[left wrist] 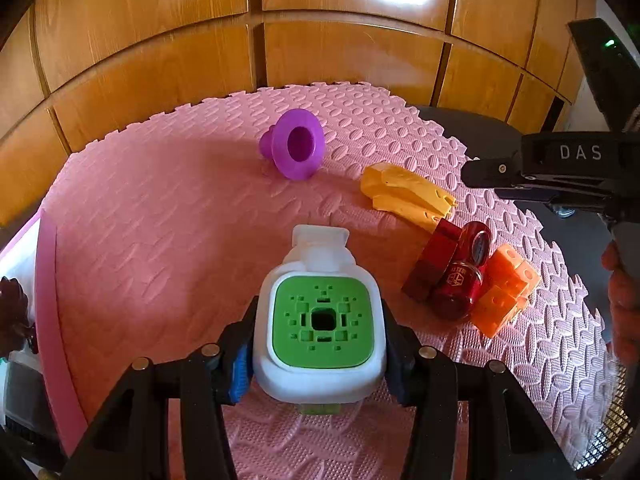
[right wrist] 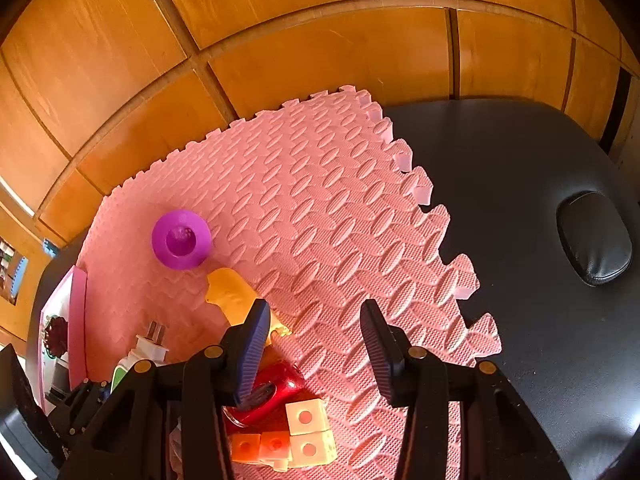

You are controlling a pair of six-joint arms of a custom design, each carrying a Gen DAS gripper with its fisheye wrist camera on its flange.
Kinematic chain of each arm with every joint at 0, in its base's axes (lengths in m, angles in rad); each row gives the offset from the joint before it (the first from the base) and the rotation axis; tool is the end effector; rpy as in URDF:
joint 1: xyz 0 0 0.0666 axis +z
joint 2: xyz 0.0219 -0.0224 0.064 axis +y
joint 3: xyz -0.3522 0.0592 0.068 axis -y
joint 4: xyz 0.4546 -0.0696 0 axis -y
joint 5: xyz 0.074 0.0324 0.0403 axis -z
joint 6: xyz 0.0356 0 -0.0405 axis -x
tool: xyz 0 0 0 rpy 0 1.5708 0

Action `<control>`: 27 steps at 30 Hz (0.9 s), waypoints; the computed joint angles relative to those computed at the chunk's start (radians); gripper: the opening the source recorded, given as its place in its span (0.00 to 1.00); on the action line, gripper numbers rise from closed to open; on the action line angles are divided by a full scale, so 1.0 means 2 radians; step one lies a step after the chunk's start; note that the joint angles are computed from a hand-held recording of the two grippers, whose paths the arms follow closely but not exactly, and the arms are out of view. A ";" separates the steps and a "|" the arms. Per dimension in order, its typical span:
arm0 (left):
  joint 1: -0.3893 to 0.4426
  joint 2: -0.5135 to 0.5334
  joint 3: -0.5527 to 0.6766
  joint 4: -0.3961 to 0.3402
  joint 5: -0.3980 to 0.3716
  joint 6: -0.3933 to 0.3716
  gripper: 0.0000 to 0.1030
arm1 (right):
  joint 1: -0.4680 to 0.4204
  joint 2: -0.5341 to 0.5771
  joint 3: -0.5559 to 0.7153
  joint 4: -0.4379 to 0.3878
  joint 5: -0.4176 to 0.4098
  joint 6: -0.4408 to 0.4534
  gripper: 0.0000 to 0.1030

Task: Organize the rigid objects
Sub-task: 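Grasp the yellow flat piece with the right gripper while the left holds the white toy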

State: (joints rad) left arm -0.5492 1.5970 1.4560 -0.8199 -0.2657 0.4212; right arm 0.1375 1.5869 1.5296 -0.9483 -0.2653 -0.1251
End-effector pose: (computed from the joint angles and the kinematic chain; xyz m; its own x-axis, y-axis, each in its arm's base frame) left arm 0.5259 -0.3114 0.3281 -0.7915 0.0219 -0.6107 0.0567 0.9977 -0.0378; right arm 0.6003 0.0921 0.3640 -0.8638 0.0020 -0.5038 -0.1649 0.9438 0.2865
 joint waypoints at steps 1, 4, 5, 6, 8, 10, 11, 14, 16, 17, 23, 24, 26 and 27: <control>0.000 0.000 0.000 0.000 -0.001 0.000 0.51 | -0.001 0.003 0.003 -0.005 -0.009 0.001 0.46; -0.001 -0.001 -0.002 0.002 -0.001 -0.001 0.51 | 0.001 0.009 0.009 -0.006 -0.034 0.009 0.46; -0.001 -0.002 -0.003 0.003 -0.002 -0.001 0.51 | 0.003 0.010 0.011 -0.004 -0.037 0.013 0.46; -0.001 -0.003 -0.004 0.004 -0.002 0.000 0.51 | 0.006 0.011 0.012 -0.002 -0.037 0.021 0.46; -0.001 -0.004 -0.006 0.006 -0.001 0.000 0.51 | 0.009 0.010 0.012 -0.001 -0.032 0.031 0.46; -0.001 -0.005 -0.007 0.006 -0.001 0.000 0.51 | 0.007 0.007 0.010 0.003 -0.037 0.027 0.46; -0.001 -0.004 -0.006 0.006 -0.002 0.000 0.51 | 0.005 0.008 0.010 0.004 -0.042 0.023 0.46; -0.001 -0.004 -0.005 0.004 -0.003 -0.001 0.51 | 0.002 0.016 0.019 -0.005 -0.065 0.022 0.46; -0.002 -0.003 -0.004 0.004 -0.004 -0.001 0.51 | 0.010 0.016 0.020 -0.004 -0.053 0.043 0.47; -0.001 -0.003 -0.004 0.004 -0.004 -0.001 0.51 | 0.017 0.017 0.021 -0.005 -0.040 0.063 0.47; -0.001 -0.003 -0.004 0.005 -0.003 -0.001 0.51 | 0.043 0.041 0.038 -0.029 0.017 0.125 0.48; -0.001 -0.003 -0.005 0.005 -0.003 -0.001 0.51 | 0.045 0.042 0.038 -0.027 0.024 0.127 0.48; -0.001 -0.003 -0.005 0.005 -0.003 -0.001 0.51 | 0.046 0.045 0.039 -0.024 0.029 0.131 0.40; -0.001 -0.003 -0.005 0.005 -0.003 -0.001 0.51 | 0.048 0.048 0.042 -0.027 0.038 0.133 0.30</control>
State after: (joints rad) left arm -0.5518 1.5913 1.4469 -0.8102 -0.2714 0.4198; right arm 0.2326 1.6832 1.6130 -1.0027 -0.1903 0.1413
